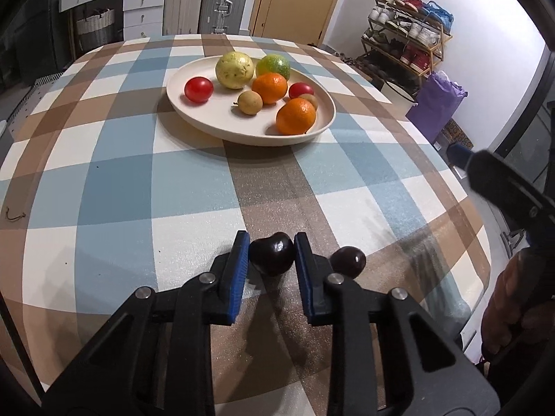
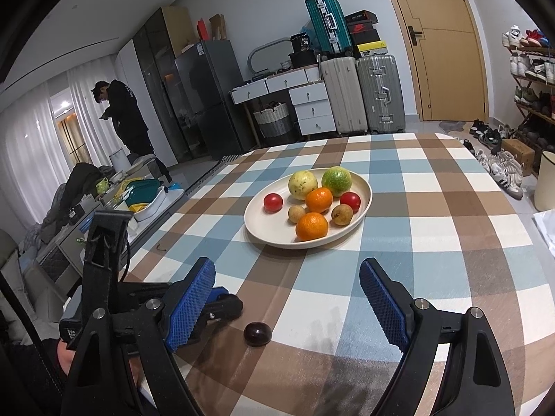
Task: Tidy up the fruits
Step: 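Grasp a dark plum with the left gripper while the right gripper grasps the other plum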
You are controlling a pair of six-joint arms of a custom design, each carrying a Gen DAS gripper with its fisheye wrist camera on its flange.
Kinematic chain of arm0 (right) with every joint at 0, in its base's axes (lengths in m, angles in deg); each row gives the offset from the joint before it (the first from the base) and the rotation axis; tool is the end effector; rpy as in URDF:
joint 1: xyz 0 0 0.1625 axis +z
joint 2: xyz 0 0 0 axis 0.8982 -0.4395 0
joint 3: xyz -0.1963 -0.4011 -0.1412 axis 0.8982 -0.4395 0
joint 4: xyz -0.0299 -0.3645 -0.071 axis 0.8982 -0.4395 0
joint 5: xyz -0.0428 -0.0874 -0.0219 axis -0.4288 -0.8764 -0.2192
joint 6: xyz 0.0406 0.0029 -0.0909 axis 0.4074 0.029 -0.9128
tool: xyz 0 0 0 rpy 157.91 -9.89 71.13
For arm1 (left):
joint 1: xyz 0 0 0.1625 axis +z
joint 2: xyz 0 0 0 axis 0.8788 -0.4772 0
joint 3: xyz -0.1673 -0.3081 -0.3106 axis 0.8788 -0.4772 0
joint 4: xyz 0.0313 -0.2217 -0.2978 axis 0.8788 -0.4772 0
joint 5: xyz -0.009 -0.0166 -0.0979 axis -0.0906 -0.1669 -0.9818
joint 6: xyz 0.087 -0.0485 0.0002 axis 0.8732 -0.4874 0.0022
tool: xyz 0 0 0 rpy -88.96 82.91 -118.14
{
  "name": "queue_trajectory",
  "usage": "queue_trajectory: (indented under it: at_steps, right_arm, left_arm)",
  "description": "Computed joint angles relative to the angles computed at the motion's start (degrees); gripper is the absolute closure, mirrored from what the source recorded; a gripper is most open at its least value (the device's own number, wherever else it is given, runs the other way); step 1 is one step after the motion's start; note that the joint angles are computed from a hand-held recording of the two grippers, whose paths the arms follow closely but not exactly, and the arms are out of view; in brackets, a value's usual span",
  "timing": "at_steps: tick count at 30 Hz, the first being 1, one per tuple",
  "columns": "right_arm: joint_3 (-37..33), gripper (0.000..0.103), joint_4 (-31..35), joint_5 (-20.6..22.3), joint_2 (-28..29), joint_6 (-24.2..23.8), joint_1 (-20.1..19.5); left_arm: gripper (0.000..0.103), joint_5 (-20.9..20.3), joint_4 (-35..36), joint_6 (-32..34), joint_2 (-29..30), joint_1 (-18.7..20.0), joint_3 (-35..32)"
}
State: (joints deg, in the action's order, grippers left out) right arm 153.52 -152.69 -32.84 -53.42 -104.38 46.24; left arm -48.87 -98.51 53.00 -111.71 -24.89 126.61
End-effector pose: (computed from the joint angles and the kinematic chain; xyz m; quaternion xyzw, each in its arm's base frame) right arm 0.2395 -0.3263 0.1034 0.3022 -0.8851 0.3379 0.1048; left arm -0.1711 -0.3758 0.2029 0.1501 0.9214 -0.2715 0.2341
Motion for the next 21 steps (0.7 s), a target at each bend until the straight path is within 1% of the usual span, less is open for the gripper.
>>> queue_trajectory:
  at_steps: [5,8,15,21]
  right_arm:
    - [-0.1,0.016,1.4,0.7,0.1,-0.1,-0.3]
    - [-0.1,0.016,2.4,0.6,0.5,-0.3,-0.4]
    - [0.1,0.016,4.7,-0.4,2.3,-0.1,-1.1]
    - [-0.8,0.016,8.9,-1.5,3.5,0.3,-1.1]
  left_arm:
    - [0.08,0.9,0.4,-0.2,-1.0,-0.8,0.2]
    - [0.08,1.7,1.8,-1.1,-1.9,-1.6,0.2]
    - [0.08,3.4,4.3,-2.7,-4.2,-3.3,0.6]
    - [0.08,4.5,6.7,-4.4,-6.1,-4.0,0.7]
